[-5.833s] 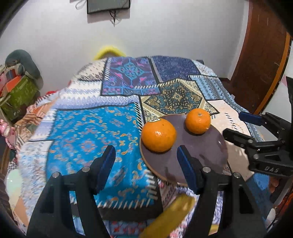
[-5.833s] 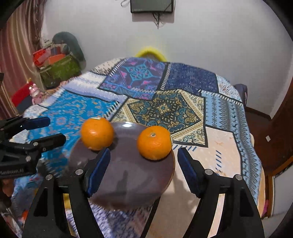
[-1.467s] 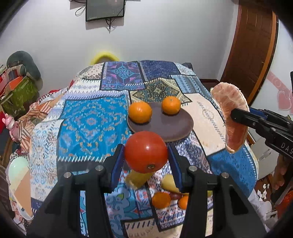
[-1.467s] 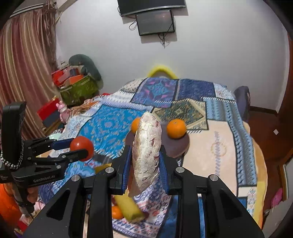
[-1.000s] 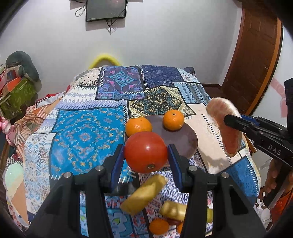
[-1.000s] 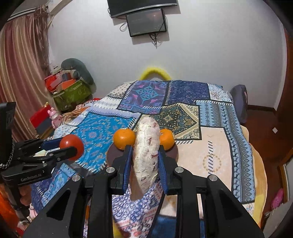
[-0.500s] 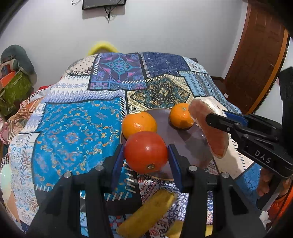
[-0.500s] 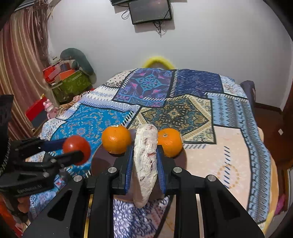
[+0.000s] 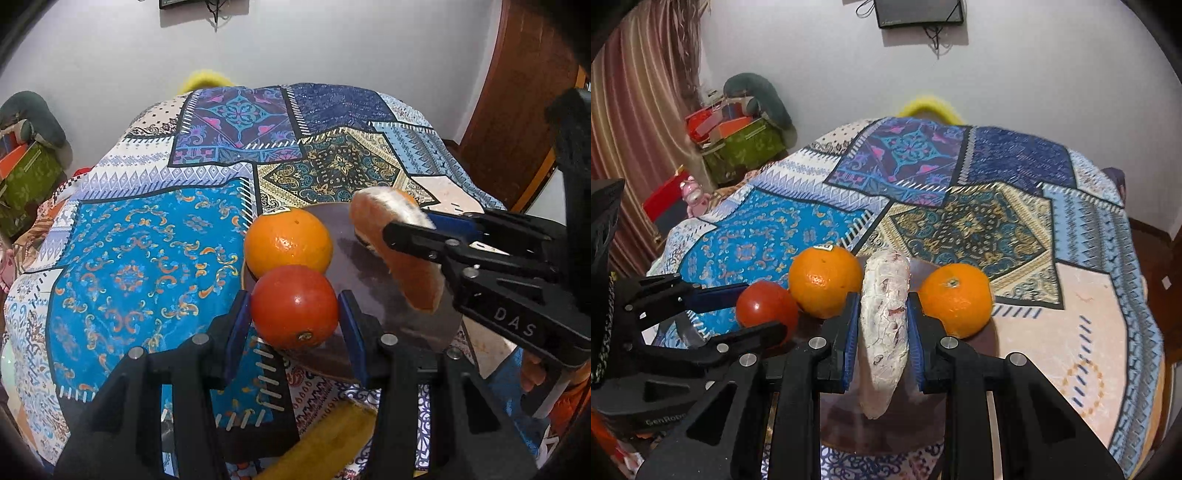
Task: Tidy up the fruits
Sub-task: 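Carry the tomato and pomelo segment onto the plate and release both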
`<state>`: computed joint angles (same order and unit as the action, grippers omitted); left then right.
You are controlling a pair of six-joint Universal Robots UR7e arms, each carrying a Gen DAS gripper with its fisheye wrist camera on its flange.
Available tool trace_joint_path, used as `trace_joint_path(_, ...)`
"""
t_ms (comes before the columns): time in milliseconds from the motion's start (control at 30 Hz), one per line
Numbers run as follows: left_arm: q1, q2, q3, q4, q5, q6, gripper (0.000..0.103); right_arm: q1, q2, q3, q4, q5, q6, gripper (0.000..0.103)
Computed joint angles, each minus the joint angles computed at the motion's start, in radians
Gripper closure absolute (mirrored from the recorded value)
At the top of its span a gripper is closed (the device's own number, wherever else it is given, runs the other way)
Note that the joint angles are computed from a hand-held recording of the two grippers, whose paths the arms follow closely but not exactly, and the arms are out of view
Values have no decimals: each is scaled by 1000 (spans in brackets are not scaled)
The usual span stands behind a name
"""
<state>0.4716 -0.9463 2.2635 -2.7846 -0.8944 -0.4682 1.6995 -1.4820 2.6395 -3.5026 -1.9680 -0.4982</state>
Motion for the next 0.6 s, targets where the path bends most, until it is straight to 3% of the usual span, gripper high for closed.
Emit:
trace_joint_path(433, -1, 29, 4, -56, 13, 25, 55, -45, 25, -20, 27, -13, 0, 79)
trace_joint_path(600, -7, 20, 5, -51, 9, 22, 54, -26, 47, -19, -12, -68, -14, 74)
